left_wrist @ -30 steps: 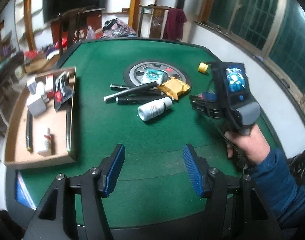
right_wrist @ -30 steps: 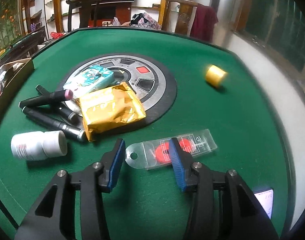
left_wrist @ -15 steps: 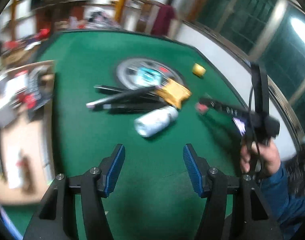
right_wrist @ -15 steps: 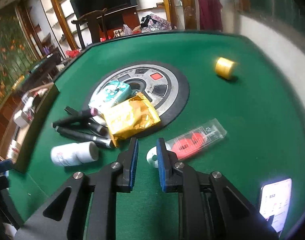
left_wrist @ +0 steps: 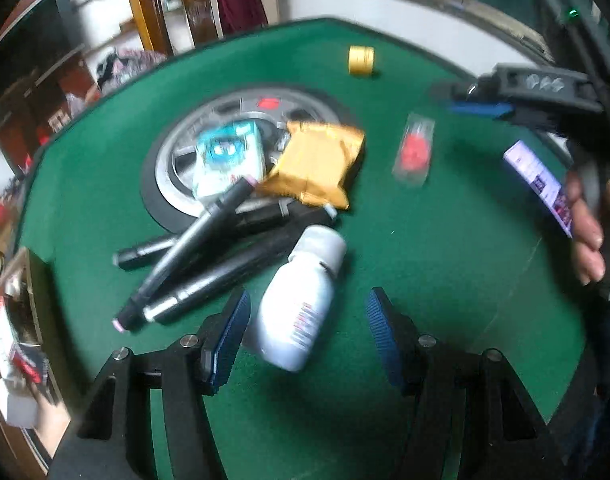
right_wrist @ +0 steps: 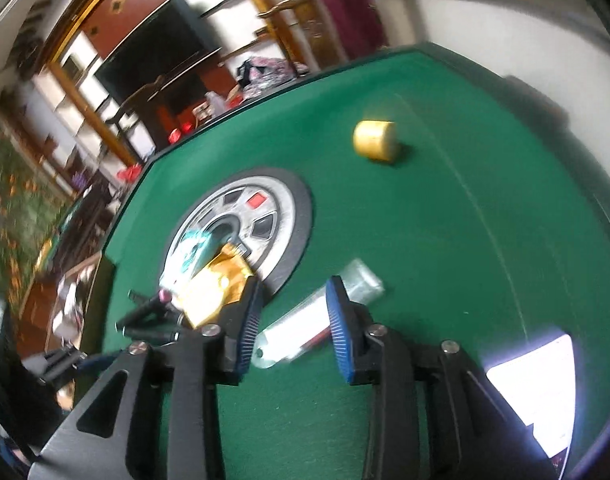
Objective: Organize objects
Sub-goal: 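Grasp the clear red-item packet with the right tool while the left tool grasps a white bottle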
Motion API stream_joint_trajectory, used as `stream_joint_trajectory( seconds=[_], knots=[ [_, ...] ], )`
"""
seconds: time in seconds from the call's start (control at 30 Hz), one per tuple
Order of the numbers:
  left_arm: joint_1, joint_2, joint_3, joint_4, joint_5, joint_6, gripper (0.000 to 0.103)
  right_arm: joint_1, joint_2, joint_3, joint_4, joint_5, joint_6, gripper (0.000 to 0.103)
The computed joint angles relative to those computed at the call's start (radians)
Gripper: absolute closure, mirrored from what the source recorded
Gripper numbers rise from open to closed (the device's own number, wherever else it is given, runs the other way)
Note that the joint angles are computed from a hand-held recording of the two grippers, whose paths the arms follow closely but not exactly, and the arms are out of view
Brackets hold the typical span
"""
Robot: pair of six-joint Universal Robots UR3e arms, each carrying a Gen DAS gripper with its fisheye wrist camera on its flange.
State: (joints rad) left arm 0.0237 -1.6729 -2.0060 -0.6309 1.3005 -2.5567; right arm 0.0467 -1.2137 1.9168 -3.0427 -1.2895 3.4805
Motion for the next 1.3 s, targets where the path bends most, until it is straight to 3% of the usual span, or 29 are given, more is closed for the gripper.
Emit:
stream_joint_trajectory(
  seconds=[0.1, 0.27, 0.33, 0.47, 0.6, 0.73, 0.8, 0.87, 0.93, 1.1, 1.3],
  knots=[
    [-0.006, -0.049, 0.010, 0.013, 0.002, -0.039, 0.053, 0.002, 0.009, -0.017, 0.029, -0.039, 0.026, 0.052],
    [-0.043, -0.051, -0.069, 0.176, 0.014, -0.164, 0.063, 0.010, 0.035, -0.055, 0.099, -0.066, 0.036, 0.052],
    [-0.039, -0.021, -0.102, 0.182, 0.010, -0.180, 0.072, 0.004, 0.054, -0.071, 0.129, -0.038, 0.042, 0.052],
    [0.025, 0.050, -0.159, 0.136, -0.058, -0.179, 0.073, 0.052, 0.120, -0.176, 0.236, -0.086, 0.024, 0.050],
    [0.036, 0.057, -0.149, 0.108, -0.070, -0.175, 0.073, 0.113, 0.188, -0.323, 0.343, -0.209, 0.023, 0.050],
    [0.019, 0.030, -0.119, 0.114, -0.046, -0.195, 0.072, 0.209, 0.296, -0.511, 0.458, -0.416, -0.062, 0.050],
    [-0.006, 0.009, -0.105, 0.136, -0.015, -0.209, 0.072, 0.243, 0.313, -0.504, 0.416, -0.475, -0.123, 0.059],
    [-0.019, 0.004, -0.119, 0.175, 0.007, -0.213, 0.073, 0.223, 0.295, -0.463, 0.381, -0.416, -0.162, 0.078],
    [-0.021, 0.006, -0.144, 0.219, 0.013, -0.227, 0.074, 0.208, 0.272, -0.407, 0.336, -0.392, -0.185, 0.078],
    [0.067, 0.077, -0.215, 0.195, -0.091, -0.238, 0.074, 0.099, 0.173, -0.243, 0.211, -0.170, -0.158, 0.078],
    [0.152, 0.157, -0.291, 0.176, -0.161, -0.230, 0.074, 0.101, 0.150, -0.201, 0.143, -0.101, -0.162, 0.078]
  ],
)
